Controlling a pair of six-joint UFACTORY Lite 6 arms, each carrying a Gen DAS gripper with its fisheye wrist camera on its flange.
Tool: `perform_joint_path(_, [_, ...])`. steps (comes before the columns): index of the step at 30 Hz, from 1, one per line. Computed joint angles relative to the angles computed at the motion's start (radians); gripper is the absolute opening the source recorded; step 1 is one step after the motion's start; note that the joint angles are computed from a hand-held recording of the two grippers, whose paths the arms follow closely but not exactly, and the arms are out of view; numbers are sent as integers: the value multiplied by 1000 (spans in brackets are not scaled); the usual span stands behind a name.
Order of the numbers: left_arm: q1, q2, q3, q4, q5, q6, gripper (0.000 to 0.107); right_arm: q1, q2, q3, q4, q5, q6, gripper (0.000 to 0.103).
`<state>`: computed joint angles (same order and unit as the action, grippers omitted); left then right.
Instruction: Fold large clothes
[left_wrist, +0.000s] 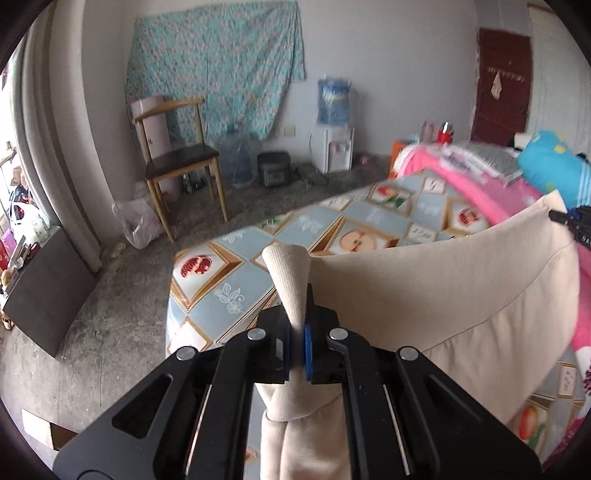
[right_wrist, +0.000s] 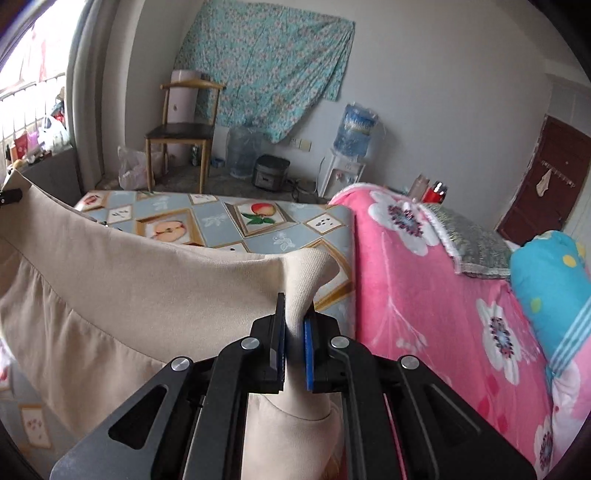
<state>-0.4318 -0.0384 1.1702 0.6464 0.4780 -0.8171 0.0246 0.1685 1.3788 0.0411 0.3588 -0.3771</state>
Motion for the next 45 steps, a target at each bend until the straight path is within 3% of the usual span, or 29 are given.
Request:
perform_joint_path(4, [82, 333, 172, -143, -36, 153, 5, 19, 357, 240, -104, 49, 117, 8])
perform_joint_path(6, [123, 463, 234, -298, -47, 297, 8, 14, 500, 342, -101, 93, 109, 9])
perform_joint_path(8, [160, 478, 205, -367, -86, 354, 16, -1, 543, 372, -86, 100, 102, 13])
perform_joint_path(9, [177, 455, 176, -378, -108, 357, 23, -14, 546, 380, -73, 105, 106, 22])
perform_joint_path(10, [186, 434, 152, -391, -117, 358, 25, -28, 549, 389, -65, 108, 118, 32])
perform_joint_path(12, [220, 414, 137, -357, -111, 299, 25, -79, 564, 455, -15, 156, 118, 39])
perform_joint_path(15, [283, 302, 58, -319, -111, 238, 23, -146, 445, 347, 23, 98, 68, 39])
perform_joint_path(18, [299, 99, -97, -416, -146, 360, 22, -191, 185, 104, 319, 75, -239, 41])
perform_joint_path(21, [259, -113, -263, -693, -138, 665, 22, -224, -92, -162, 601, 194, -553, 41])
perform_joint_path(23, [185, -231, -386, -793, -120, 731, 23, -260, -215, -321, 731, 292, -758, 41])
perform_joint_path(25, [101, -297, -494, -735, -123, 630, 23, -277, -319, -486, 732, 288, -833, 41])
perform_joint_path(27, [54, -294, -594, -664, -163, 511, 23, -297, -291, -567, 696, 237, -819, 41])
perform_joint_path(28, [60, -298, -650, -685, -206, 514, 25, -307, -242, -593, 654, 169, -796, 41])
perform_joint_path(30, [88, -371, -735, -789, -278, 597, 25, -341, -209, -603, 694, 159, -838, 41])
perform_joint_path(32, [118, -425, -732, -747, -222, 550, 23, -353, -258, -591, 670, 178, -781, 40])
perform_joint_path(34, [91, -504, -730, -590, -161, 389, 23, -368, -368, -619, 699, 215, -795, 41])
perform_joint_path(38, [-101, -609, -702, -262, -25, 18, 23, -355, -531, -703, 755, 292, -836, 42])
perform_joint_path(41, [-272, -514, -655, -86, -34, -251, 24, -237, -564, -808, 773, 221, -802, 43])
perform_joint_path(44, [-418, -332, -586, 97, -19, -523, 29, -48, -532, -875, 624, 5, -566, 43])
perform_joint_path(45, [-443, -266, -567, 113, -7, -546, 32, -39, -544, -887, 613, -17, -537, 44])
